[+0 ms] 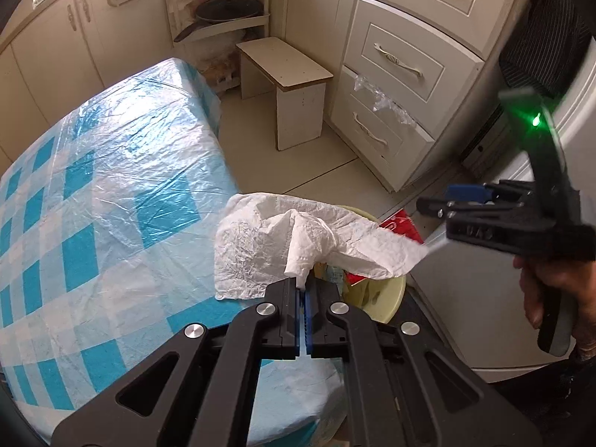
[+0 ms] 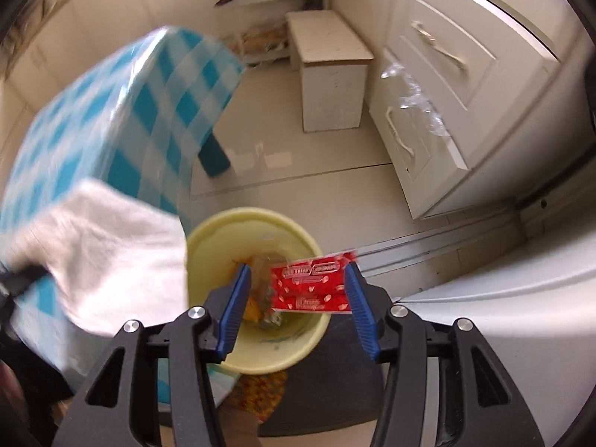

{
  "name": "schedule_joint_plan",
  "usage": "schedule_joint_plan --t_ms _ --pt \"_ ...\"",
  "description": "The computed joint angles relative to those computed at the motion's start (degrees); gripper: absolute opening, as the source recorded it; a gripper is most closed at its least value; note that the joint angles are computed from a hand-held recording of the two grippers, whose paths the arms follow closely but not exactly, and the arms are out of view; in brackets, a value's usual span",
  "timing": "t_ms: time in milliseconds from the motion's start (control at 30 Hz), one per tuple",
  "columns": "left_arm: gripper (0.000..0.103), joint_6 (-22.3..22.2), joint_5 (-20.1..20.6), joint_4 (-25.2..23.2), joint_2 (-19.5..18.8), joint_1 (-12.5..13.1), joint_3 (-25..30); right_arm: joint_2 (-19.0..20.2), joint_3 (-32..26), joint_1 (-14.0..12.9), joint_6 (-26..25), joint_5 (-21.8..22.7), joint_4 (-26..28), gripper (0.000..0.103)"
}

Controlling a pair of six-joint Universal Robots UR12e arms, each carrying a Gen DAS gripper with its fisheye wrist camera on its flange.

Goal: Collect trash
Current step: 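Open both grippers over the yellow bin to drop sheet and wrapper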

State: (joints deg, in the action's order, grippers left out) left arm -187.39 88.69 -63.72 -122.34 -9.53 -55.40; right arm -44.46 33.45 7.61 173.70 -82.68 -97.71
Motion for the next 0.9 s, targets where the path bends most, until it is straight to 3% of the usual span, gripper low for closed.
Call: schedule_joint_plan --t_ms 267,433,900 --pt "0.003 3.0 2.4 -3.8 -2.9 -2.4 2.9 -1.4 1.8 -1.1 7.6 2.5 -8.7 0.060" --pt "0.034 4.2 5.0 -5.7 -4.3 -3.5 4.3 -1.3 1.6 -1.4 8.6 3.8 -11.1 0.064" --pt "0.056 6.5 13.3 0.4 -3.3 -4.9 2.6 -1.0 0.5 -0.3 6.7 2.7 -11.2 0.073"
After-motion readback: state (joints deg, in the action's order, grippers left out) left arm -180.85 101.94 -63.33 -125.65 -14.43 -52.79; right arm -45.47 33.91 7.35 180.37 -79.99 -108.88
